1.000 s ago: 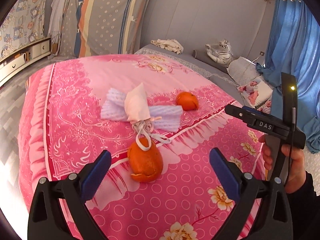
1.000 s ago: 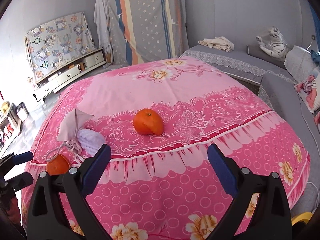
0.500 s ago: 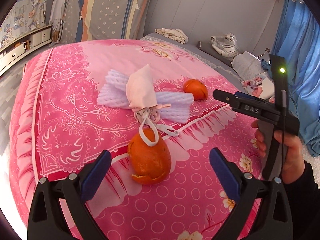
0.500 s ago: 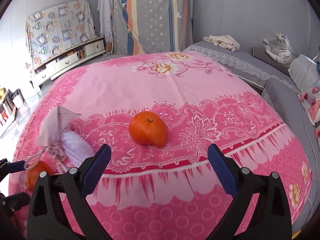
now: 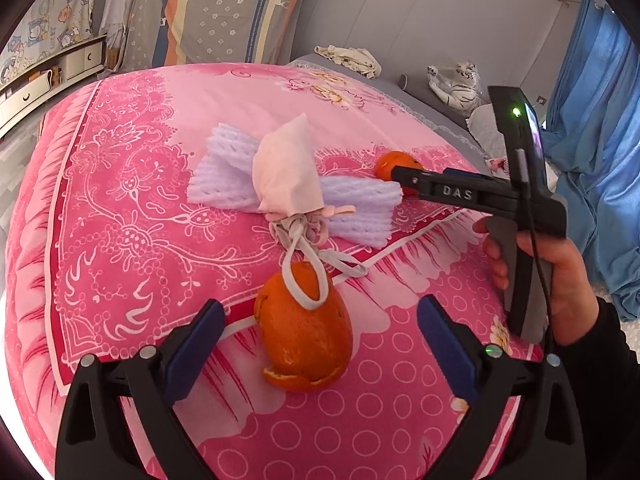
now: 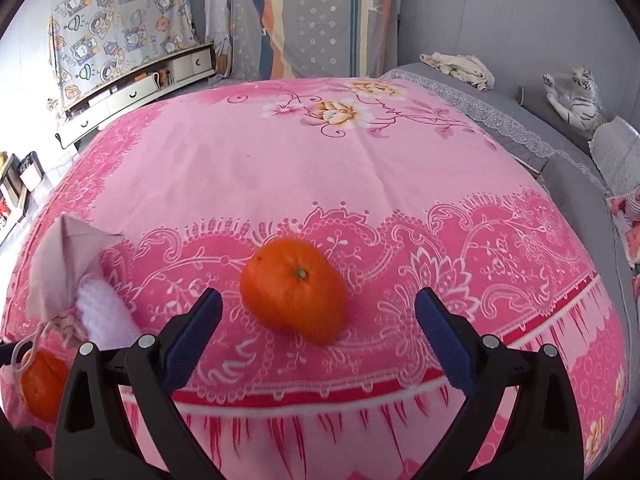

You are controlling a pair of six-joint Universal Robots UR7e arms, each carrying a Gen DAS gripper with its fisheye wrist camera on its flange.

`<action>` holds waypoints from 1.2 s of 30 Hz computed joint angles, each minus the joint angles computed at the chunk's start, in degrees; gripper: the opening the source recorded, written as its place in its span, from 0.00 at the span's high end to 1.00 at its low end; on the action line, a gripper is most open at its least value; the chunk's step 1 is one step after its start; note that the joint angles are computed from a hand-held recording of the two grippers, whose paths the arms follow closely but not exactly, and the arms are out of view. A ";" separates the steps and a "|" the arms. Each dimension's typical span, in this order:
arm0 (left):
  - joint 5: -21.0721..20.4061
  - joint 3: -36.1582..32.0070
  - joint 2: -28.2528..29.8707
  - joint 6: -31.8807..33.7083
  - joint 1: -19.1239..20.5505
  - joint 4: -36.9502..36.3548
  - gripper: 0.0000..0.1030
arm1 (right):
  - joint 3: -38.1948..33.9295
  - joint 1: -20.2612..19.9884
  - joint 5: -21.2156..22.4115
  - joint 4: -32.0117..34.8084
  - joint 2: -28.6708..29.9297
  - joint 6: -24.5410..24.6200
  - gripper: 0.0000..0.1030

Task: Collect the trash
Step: 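Move both open tools back over the bed toward the oranges, then grasp orange peel with left tool while right tool grasps whole orange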

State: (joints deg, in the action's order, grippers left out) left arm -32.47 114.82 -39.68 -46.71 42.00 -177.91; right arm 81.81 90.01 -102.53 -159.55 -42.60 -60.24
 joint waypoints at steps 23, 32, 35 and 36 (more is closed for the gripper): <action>0.21 0.04 0.17 -1.55 0.40 1.07 0.64 | -2.34 -0.07 -0.82 2.11 2.24 1.90 0.51; 2.21 3.05 -2.27 -6.03 -2.52 3.21 0.64 | -1.67 0.13 -1.01 3.75 0.66 4.16 0.65; 3.03 4.97 -3.77 -8.26 -3.76 3.78 0.64 | 0.24 0.09 0.03 4.05 -1.33 3.89 0.66; 3.38 5.58 -4.23 -8.66 -4.08 3.60 0.64 | 0.99 0.02 0.51 4.04 -2.06 3.75 0.66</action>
State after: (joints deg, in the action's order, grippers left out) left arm -29.09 120.39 -43.91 -55.37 37.92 -174.31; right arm 82.80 90.04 -102.02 -155.51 -44.66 -56.49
